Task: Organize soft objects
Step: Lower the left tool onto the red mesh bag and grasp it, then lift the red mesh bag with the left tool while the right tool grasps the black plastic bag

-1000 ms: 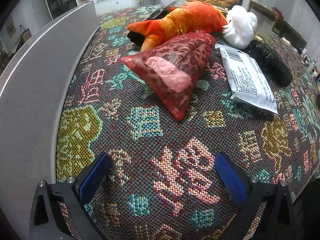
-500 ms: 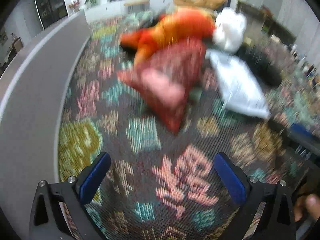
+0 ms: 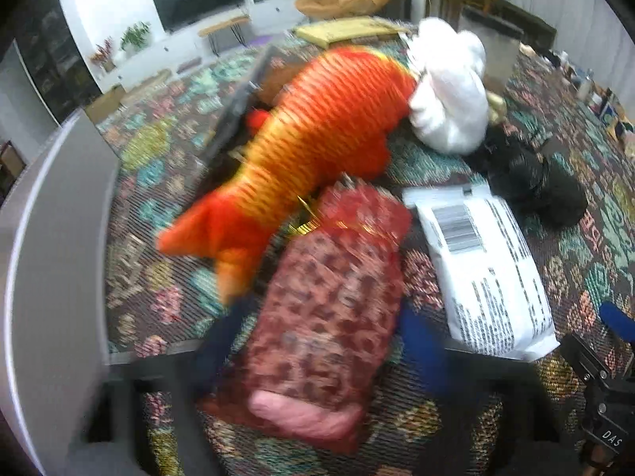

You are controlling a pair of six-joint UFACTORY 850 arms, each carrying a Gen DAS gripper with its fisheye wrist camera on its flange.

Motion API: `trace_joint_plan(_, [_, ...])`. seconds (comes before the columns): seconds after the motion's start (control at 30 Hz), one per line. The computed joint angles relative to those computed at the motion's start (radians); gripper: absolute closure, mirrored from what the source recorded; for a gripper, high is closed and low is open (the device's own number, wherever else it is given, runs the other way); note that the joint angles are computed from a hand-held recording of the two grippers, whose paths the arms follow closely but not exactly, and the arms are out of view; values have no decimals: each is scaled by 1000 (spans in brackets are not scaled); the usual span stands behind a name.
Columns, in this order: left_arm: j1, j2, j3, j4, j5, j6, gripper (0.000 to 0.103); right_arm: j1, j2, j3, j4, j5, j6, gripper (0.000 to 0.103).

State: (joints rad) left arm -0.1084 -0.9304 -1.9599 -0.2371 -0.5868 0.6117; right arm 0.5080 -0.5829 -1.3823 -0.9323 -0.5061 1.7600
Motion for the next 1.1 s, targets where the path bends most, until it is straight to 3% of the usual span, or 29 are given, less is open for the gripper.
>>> trace_joint_plan(0.03, [-1,10,20,12,5,-23,62,1,-1,-3,4,-5,-6,13])
trace_joint_plan(0.1, [1,82,131,-15,86,-4,70,1,-4,-6,6,-8,-12,13])
trace_joint_plan(0.27, [6,302,417,-151,322,156,71,2,-8,-10,3,-12,-5,13])
trace_joint_plan(0.3, [7,326,442,-177,341,178,71,2,-8,-10,4,-14,-8,13])
trace_joint_plan(0.7, [28,441,535,-314,376,262,71,7,-19,-24,18,-38,-34,13])
trace_joint_plan(0.9, [22,509,583,-464,417,431,71,14,-34,-45,37,-71,-72,13])
trace_joint_plan(1.1, [33,572,599,-779,436,746,71,17,-41,-54,45,-90,-92,13])
